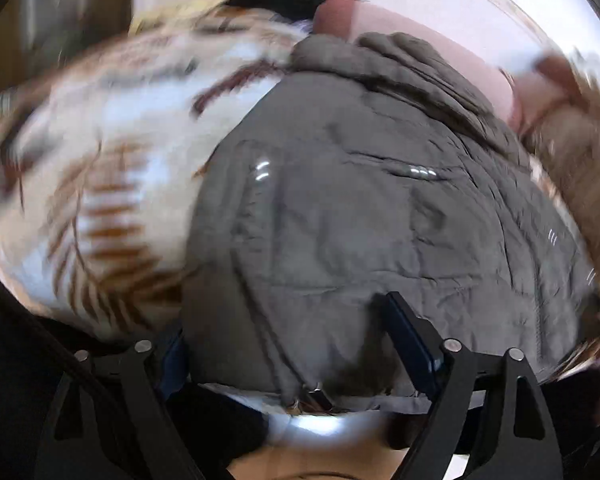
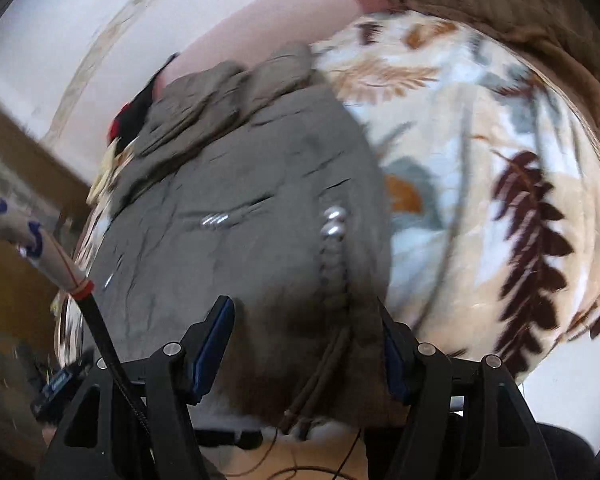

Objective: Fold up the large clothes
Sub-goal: 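Grasp the jacket hem near the drawstring ends with both grippers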

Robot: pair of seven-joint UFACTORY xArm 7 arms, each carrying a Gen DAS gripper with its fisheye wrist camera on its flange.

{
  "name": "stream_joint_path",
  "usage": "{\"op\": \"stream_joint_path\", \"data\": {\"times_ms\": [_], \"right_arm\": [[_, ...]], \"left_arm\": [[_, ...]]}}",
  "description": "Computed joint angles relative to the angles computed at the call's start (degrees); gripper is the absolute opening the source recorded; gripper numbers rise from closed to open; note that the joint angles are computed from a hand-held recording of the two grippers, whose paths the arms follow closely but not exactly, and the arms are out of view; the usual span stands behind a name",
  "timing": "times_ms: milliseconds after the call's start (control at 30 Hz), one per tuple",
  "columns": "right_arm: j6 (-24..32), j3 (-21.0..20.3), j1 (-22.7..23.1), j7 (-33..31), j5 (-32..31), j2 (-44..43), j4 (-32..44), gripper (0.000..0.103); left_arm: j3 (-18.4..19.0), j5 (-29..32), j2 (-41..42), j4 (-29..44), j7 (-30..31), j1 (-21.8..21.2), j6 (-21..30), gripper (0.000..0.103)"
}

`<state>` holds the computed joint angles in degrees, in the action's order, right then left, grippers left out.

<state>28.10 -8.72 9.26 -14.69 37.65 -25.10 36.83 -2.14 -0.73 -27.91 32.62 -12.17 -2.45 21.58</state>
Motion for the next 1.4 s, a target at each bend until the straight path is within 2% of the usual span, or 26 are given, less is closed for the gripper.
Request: {"op": "stream_joint_path", "data": {"times_ms": [67, 167, 300, 400, 467, 500, 600, 667, 700, 767, 800, 867, 933, 1000, 1067, 1333, 1400], "right_arm": [[0.01, 0.54, 1.49, -2.75, -0.27, -1.42, -0.53, 0.072], [-2.16, 1.68, 0.31, -1.06, -2.53, -0.72, -0.2, 0.072], [-5.05, -1.24, -0.8, 2.16, 0.6, 3.2, 1.8, 0.072], [-5.05, -3.22, -0.77, 0.91, 4.55, 6.17, 3.95, 0.072], [-1.25, -3.32, -2.15, 1.29, 5.02, 7.88, 5.4, 0.072], [0.94, -3.8, -2.11, -0.27, 7.15, 8.23, 5.53, 0.072], [3.4, -2.74, -2.59, -3.45, 11.39, 6.33, 3.32, 0.071], [4.5, -1.81, -1.86, -5.83, 15.01, 3.35, 0.22, 0.068], [3.35, -0.75, -1.6, -6.06, 15.86, 1.96, -1.48, 0.065], [0.93, 0.56, 0.8, -8.05, 19.24, -0.66, -4.4, 0.052], [-0.61, 1.17, 1.73, -8.7, 19.93, -1.0, -4.89, 0.042], [-6.21, 3.96, 2.58, -7.78, 18.32, -1.27, -5.45, 0.033], [-10.13, 7.08, 1.66, -3.81, 12.43, -0.71, -5.48, 0.03], [-10.04, 9.12, 0.18, 1.02, 6.35, 1.76, -4.43, 0.03], [-9.44, 9.16, -0.31, 4.12, 2.37, 3.94, -3.38, 0.03], [-14.29, 10.47, 0.03, 13.34, -11.02, 4.65, -4.62, 0.035], [-14.79, 9.25, 0.99, 14.3, -12.76, 4.14, -5.3, 0.035]], "left_arm": [[-1.42, 1.83, -0.23, -0.23, -0.69, 1.09, -2.04, 0.082], [-1.71, 2.71, 0.98, 0.55, -1.95, 2.01, -1.86, 0.082], [-0.87, 2.61, 1.88, 0.95, -2.45, 2.15, -1.88, 0.082], [-1.48, 3.79, 2.18, 0.71, -3.07, 2.81, -3.01, 0.082], [-1.7, 4.38, 2.7, 0.89, -3.51, 3.19, -3.28, 0.082], [-1.56, 4.32, 2.92, 0.97, -3.59, 3.08, -3.42, 0.082], [-1.31, 3.95, 3.32, 1.09, -4.07, 2.88, -3.64, 0.082], [-1.55, 4.07, 3.58, 1.16, -4.77, 3.08, -4.02, 0.082], [-1.71, 4.25, 3.68, 1.18, -5.09, 3.18, -4.12, 0.082], [-2.06, 4.63, 3.63, 1.01, -5.77, 3.33, -4.7, 0.082], [-2.27, 4.93, 3.43, 0.83, -6.02, 3.42, -4.9, 0.08], [-3.42, 6.62, 2.66, 0.23, -6.64, 4.22, -5.65, 0.069], [-5.54, 9.59, 2.1, -0.26, -7.98, 6.13, -6.25, 0.066], [-6.54, 11.52, 2.16, -0.36, -9.02, 7.13, -6.28, 0.066], [-7.76, 13.74, 2.51, -0.42, -10.24, 8.31, -6.47, 0.068], [-8.92, 18.13, 3.79, 0.32, -14.51, 9.97, -6.1, 0.078], [-9.25, 19.52, 3.78, 0.44, -15.41, 10.29, -5.97, 0.078]]}}
